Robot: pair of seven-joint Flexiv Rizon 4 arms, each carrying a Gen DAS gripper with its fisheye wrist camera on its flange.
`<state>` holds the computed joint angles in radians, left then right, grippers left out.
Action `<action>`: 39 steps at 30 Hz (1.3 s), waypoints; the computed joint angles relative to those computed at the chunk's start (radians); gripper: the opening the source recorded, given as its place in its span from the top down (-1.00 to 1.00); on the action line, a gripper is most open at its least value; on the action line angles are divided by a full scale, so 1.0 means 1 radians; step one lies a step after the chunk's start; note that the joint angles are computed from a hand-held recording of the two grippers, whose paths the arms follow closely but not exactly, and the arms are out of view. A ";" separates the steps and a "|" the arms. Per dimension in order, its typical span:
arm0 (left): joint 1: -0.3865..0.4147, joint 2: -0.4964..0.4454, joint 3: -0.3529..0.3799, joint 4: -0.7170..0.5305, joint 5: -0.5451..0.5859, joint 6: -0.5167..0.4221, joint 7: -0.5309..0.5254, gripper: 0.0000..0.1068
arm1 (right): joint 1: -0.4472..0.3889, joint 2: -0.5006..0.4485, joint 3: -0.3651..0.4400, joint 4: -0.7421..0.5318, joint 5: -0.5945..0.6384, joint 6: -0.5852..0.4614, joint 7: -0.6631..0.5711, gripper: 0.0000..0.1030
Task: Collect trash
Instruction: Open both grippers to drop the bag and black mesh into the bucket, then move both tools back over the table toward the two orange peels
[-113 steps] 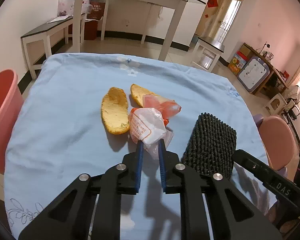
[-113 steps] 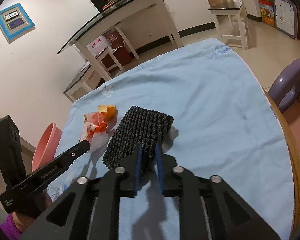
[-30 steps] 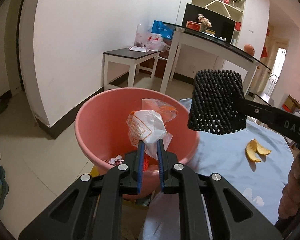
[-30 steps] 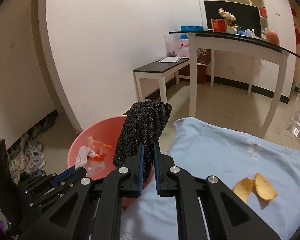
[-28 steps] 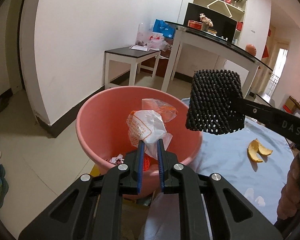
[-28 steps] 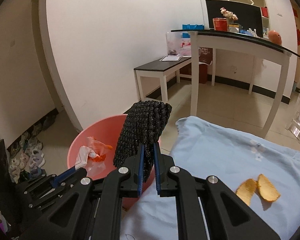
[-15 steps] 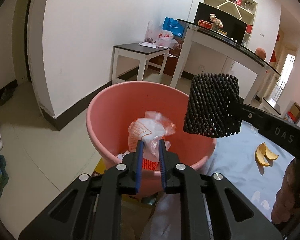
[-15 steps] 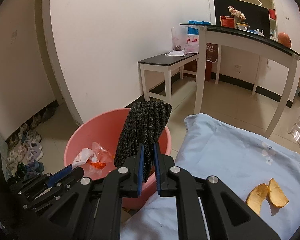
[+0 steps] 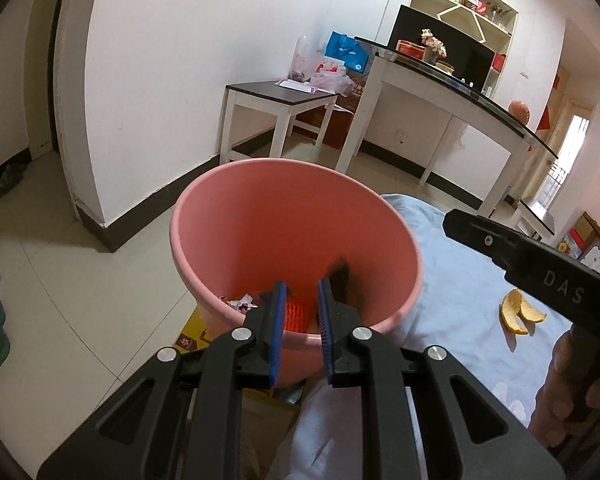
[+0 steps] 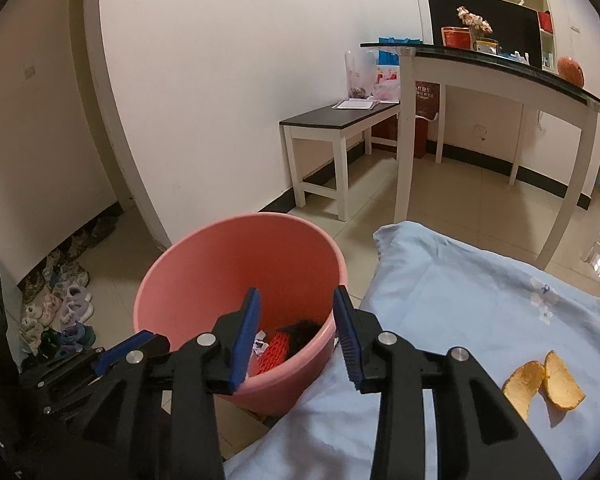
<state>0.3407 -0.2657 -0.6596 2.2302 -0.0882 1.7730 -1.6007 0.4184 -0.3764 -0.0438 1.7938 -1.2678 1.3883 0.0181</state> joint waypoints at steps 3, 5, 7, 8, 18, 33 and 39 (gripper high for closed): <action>0.038 0.011 -0.048 0.008 0.003 -0.001 -0.001 0.70 | -0.006 0.022 -0.003 0.027 -0.031 0.010 0.033 0.28; 0.060 0.017 -0.078 0.012 0.006 -0.001 -0.001 0.70 | -0.017 0.041 0.005 0.052 -0.050 0.012 0.057 0.28; 0.080 0.025 -0.109 0.016 0.007 -0.003 -0.001 0.70 | -0.029 0.059 0.015 0.075 -0.066 0.016 0.081 0.28; 0.079 0.028 -0.111 0.015 0.006 -0.005 0.000 0.70 | -0.036 0.068 0.020 0.086 -0.076 0.016 0.091 0.28; 0.035 0.064 -0.123 0.022 -0.025 -0.021 0.042 0.70 | -0.116 0.188 0.092 0.237 -0.126 -0.025 0.174 0.28; -0.174 0.044 -0.034 -0.010 -0.120 -0.063 0.145 0.70 | -0.245 0.403 0.173 0.471 -0.153 -0.154 0.284 0.28; -0.202 0.018 -0.067 -0.030 -0.172 -0.101 0.218 0.70 | -0.292 0.470 0.182 0.548 -0.136 -0.178 0.329 0.28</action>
